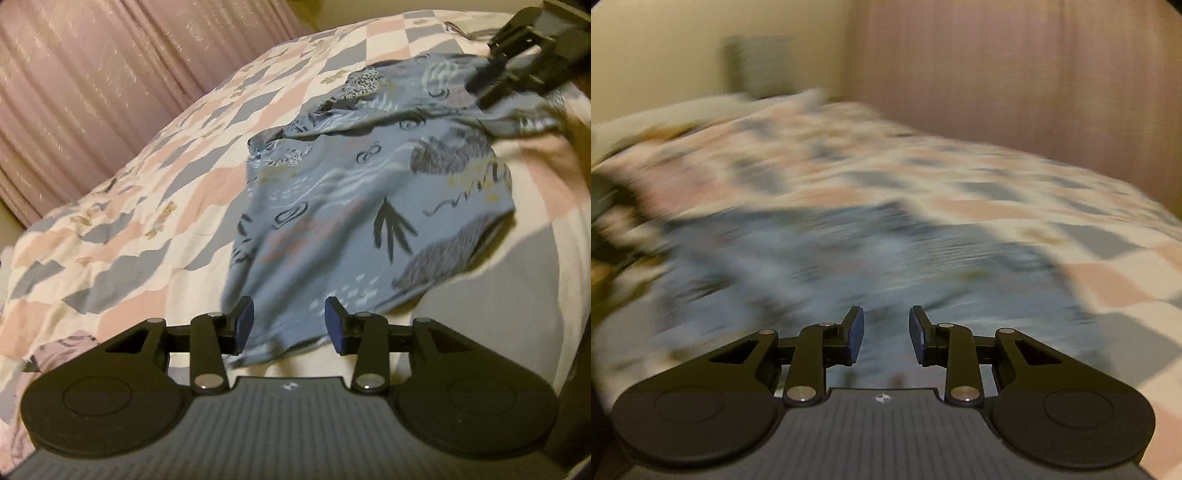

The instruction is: Fold clothes

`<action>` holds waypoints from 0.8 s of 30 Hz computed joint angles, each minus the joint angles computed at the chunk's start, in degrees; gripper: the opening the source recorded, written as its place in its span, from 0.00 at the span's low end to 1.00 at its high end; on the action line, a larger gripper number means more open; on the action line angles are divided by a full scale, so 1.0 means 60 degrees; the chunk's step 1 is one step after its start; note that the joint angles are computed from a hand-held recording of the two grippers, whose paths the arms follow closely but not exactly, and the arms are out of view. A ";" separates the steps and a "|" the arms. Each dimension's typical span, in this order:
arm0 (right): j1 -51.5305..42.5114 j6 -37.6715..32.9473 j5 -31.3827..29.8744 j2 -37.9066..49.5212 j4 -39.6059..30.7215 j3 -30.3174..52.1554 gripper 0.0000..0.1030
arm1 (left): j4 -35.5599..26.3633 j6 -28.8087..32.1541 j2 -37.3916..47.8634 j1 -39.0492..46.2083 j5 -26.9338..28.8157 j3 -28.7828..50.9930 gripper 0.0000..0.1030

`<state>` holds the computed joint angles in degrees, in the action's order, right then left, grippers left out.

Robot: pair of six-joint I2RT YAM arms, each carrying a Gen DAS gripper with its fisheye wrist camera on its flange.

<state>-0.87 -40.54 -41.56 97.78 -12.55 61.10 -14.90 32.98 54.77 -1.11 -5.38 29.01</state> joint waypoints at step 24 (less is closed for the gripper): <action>0.4591 -0.2945 0.4594 -0.2480 0.3032 -0.4105 0.16 | 0.1799 0.0989 -0.0507 -0.0158 0.0557 -0.1682 0.46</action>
